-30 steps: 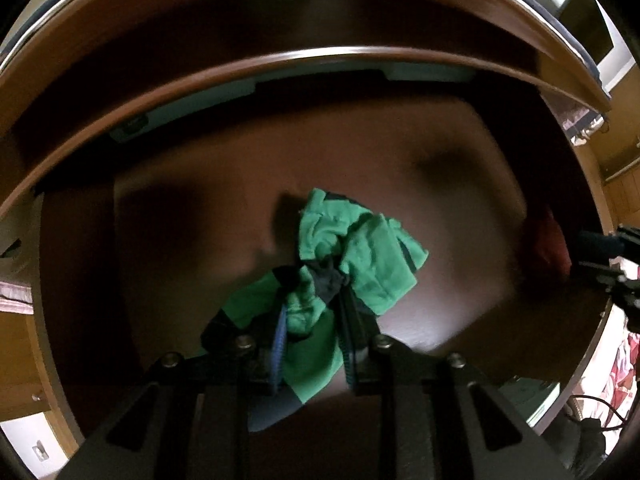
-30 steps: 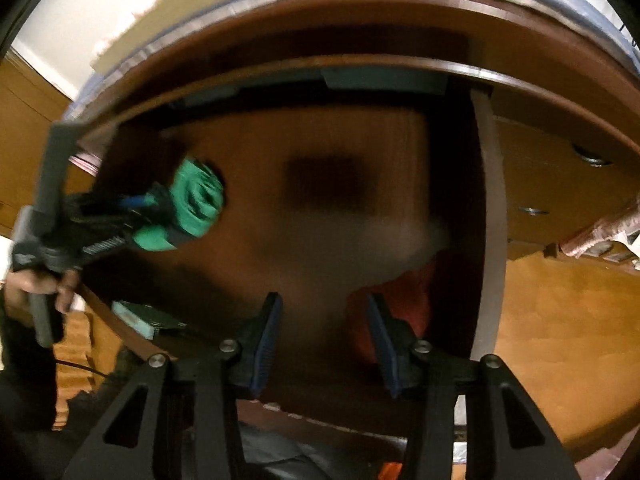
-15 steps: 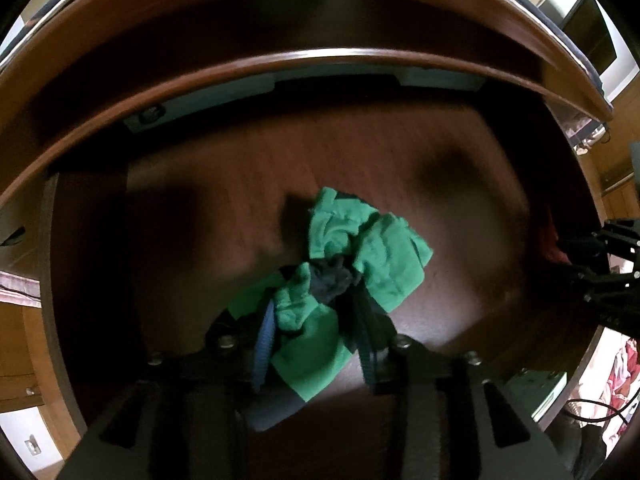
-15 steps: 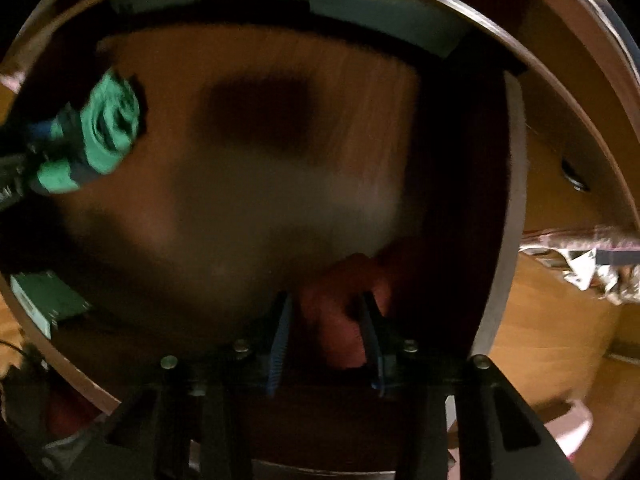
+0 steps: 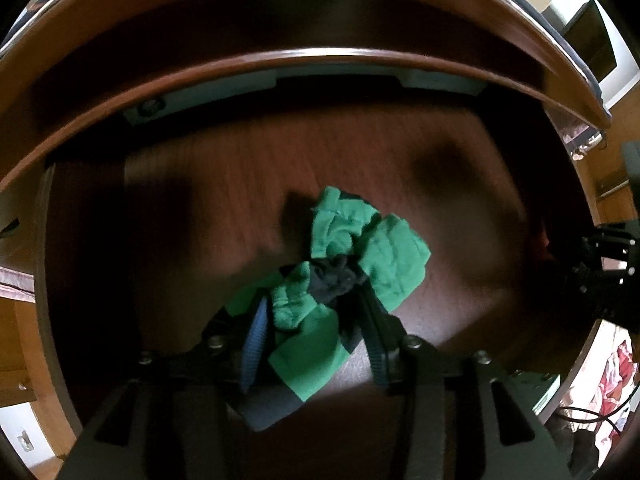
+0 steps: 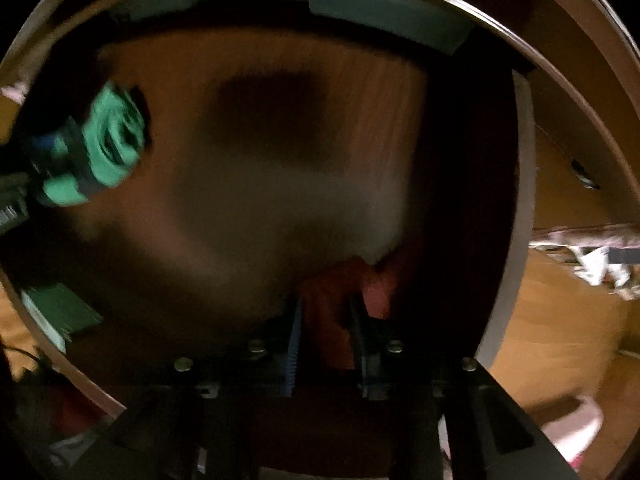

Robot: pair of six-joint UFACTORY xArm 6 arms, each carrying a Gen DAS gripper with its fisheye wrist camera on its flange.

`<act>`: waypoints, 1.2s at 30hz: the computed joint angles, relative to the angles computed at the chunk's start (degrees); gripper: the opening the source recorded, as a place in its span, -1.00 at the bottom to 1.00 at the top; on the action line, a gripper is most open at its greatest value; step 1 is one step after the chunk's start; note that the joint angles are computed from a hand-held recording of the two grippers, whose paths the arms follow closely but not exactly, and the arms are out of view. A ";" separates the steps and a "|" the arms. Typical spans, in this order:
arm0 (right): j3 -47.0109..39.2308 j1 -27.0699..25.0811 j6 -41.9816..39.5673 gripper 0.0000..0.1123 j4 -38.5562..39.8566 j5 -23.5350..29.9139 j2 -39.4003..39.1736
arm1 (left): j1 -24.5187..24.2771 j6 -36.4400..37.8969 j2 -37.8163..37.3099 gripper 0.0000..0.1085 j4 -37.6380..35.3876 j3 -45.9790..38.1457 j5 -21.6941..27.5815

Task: Take underwear out of drawer
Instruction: 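Grasp the green and black sock with the left gripper, then grasp the dark red knit sock with the right gripper while the left gripper holds the green sock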

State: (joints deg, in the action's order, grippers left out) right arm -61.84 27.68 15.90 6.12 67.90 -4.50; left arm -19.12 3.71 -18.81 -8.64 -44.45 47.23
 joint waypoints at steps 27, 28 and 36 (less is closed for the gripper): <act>12.61 -0.86 -2.45 -0.05 20.83 -21.79 -7.46 | -4.18 -2.96 1.03 0.21 4.14 -3.48 0.03; 12.12 -0.19 -1.84 -0.05 21.17 -22.30 -6.10 | -5.27 -3.85 0.67 0.25 6.06 -3.29 -0.83; 7.54 1.96 3.64 -0.05 16.90 -20.38 -0.01 | -13.94 -9.68 6.77 0.34 22.20 -6.60 1.06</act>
State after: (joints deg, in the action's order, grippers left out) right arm -54.30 29.64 19.53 23.02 47.52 -4.51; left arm -33.06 -5.97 -12.04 13.55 -51.05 48.29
